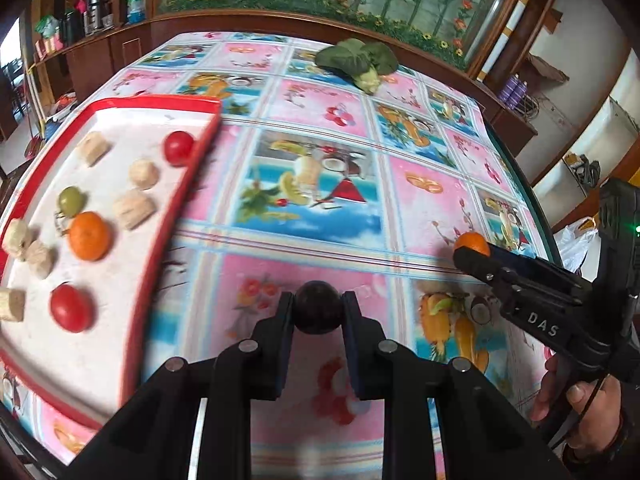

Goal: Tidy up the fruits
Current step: 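Carry the orange and dark plum over the red-rimmed tray with both grippers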

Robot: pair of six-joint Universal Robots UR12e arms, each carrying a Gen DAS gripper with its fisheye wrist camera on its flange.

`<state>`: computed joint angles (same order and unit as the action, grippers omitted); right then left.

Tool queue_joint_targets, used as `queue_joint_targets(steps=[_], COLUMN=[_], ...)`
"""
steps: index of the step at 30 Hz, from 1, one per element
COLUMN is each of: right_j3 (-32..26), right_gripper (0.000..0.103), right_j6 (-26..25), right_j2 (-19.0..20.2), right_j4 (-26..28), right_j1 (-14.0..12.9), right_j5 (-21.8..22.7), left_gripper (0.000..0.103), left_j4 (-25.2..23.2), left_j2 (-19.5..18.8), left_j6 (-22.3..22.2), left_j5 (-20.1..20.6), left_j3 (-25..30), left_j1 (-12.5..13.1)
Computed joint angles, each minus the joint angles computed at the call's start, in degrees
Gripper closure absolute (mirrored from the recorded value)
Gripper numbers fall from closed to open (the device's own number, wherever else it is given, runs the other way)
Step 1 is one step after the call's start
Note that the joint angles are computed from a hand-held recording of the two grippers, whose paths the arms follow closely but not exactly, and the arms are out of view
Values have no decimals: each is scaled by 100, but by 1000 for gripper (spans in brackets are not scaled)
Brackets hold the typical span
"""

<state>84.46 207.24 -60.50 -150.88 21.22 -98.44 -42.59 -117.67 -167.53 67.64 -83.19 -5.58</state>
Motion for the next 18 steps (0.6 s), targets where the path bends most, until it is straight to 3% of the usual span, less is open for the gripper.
queue_joint_targets(steps=[9, 18], right_j3=[-775, -1872], right_gripper=[68, 68], right_j6=[-236, -668], right_j2=[405, 1008], right_j4=[292, 536], right_j1=[228, 419], right_j5=[68, 364], left_gripper=[77, 77], left_j4=[82, 184], left_j2=[28, -4], left_j6=[-102, -302], left_j5=[-49, 281], left_j3=[29, 91], left_j1=[286, 648])
